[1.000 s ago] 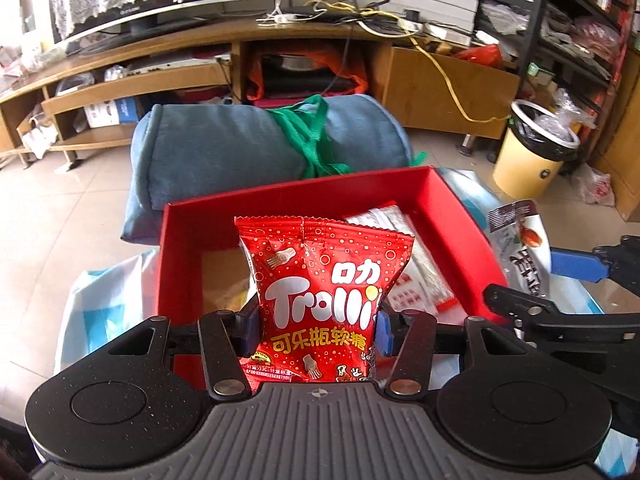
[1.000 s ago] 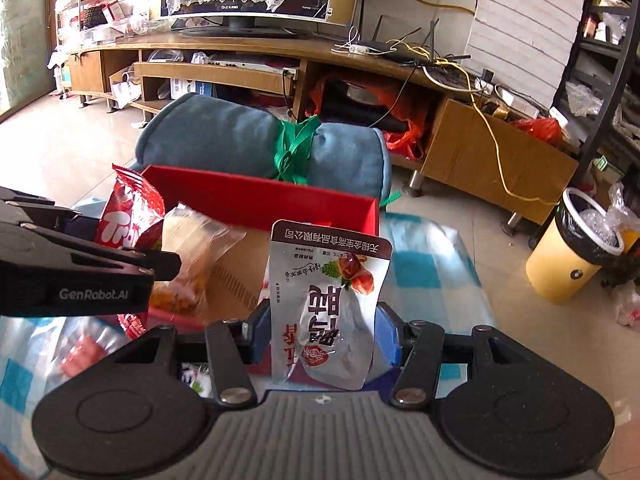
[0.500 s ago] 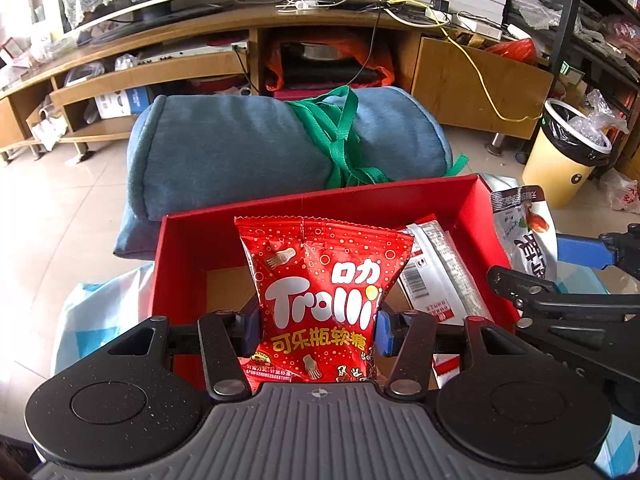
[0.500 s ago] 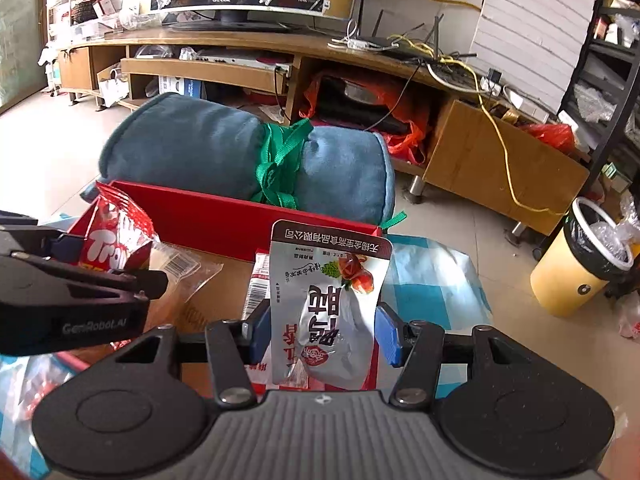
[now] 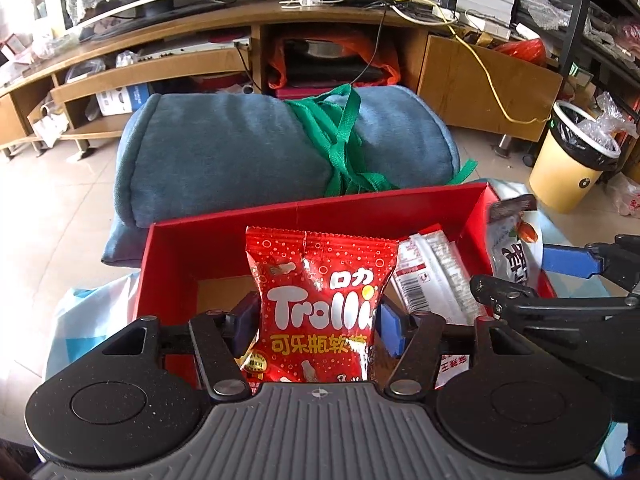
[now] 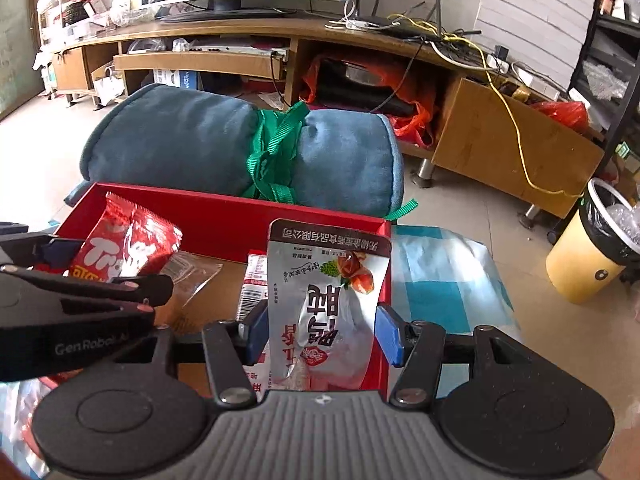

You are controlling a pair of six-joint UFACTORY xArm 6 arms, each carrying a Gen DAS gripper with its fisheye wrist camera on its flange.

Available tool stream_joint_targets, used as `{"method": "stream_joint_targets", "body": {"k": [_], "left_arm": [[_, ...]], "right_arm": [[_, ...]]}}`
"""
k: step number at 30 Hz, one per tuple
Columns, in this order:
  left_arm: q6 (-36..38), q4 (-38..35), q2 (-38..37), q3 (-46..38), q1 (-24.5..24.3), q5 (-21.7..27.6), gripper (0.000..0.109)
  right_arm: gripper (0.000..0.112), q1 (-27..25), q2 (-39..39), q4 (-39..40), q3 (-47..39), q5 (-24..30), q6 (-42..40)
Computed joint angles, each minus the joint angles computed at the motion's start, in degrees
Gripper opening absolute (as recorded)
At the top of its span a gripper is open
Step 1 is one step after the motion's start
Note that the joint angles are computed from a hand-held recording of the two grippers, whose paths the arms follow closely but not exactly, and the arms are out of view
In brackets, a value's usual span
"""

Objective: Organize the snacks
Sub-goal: 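Lower both bags into the red box and open both tools, then withdraw both tools from the red box toward the table snacks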

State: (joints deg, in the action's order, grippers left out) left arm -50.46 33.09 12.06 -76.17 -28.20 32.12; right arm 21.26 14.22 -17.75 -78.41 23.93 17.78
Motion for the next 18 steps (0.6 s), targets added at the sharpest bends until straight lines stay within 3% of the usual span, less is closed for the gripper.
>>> {"method": "stream_joint_targets", "body": {"k": [11, 16, 18], "left_arm": [[-0.6, -3.2, -1.5, 0.6, 0.4, -4.5, 0.074], [5.1, -13.0, -1.2, 1.0, 0.6, -8.3, 0.076], [2.8, -9.4, -1.2, 0.4, 0.3, -7.6, 0.08]], "right_arm": [[0.06, -1.4, -1.1, 1.0, 0.1, -1.4, 2.0], [0.061, -2.3, -2.7, 0.2, 1.3, -1.8, 4.0], [0.062, -2.6, -3.5, -0.1, 2.0, -2.0, 4.5]]}}
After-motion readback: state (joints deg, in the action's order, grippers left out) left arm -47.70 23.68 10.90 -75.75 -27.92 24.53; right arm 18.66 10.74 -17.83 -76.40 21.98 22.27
